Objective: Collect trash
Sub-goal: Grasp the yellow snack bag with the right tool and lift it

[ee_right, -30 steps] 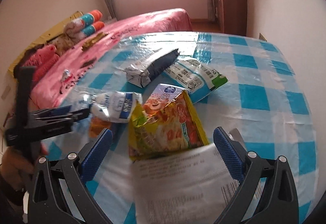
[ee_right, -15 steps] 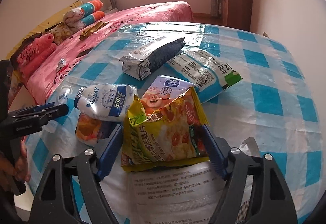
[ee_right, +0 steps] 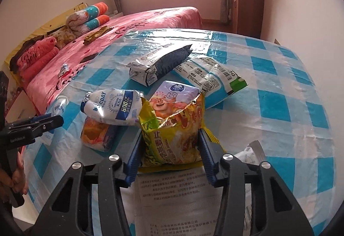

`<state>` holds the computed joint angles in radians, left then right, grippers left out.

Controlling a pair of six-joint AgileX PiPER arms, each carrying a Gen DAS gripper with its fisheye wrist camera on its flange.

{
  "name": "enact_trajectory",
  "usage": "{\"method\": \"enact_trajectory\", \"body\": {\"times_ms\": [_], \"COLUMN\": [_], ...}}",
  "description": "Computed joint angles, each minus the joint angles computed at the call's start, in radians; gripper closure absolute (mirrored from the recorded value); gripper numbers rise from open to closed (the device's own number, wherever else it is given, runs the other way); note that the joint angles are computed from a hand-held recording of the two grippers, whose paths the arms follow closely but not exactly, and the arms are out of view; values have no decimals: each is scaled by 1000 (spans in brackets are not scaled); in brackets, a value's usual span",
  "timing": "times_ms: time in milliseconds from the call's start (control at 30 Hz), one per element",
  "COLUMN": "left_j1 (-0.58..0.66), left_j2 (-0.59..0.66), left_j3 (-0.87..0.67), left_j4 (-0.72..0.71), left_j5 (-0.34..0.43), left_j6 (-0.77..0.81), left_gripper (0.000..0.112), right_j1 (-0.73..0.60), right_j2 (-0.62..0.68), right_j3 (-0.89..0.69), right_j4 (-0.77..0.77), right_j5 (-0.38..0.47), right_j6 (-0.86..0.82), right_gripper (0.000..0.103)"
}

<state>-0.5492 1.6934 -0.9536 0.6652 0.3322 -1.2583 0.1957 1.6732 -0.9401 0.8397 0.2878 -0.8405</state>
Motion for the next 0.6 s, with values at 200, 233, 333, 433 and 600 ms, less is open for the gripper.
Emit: {"method": "enact_trajectory", "body": {"times_ms": [200,233,333,433,600], "left_j1": [-7,-9,-13,-16,-20], "left_j2": [-30,-34,-48,-62,-92], "left_j3": [45,50,68,86,119], "left_j4": [47,55,87,114,165], "left_j5": [-28,-31,-42,-51,-57], "left_j6": [-58,-68,-108,-143,-199], "left_gripper": [48,48,48,48,48], "right_j1": [-10,-8,0,3,-15], "right_j2": [-51,-60,-91,-125,-160], "right_j3": [46,52,73,91,88], "right_j4": [96,103,109,122,128], "right_j5": [-18,-23,-39,-46,-7], "right_j6": [-82,-89,-93,-95,-73], "right_gripper": [59,59,60,60,60]}}
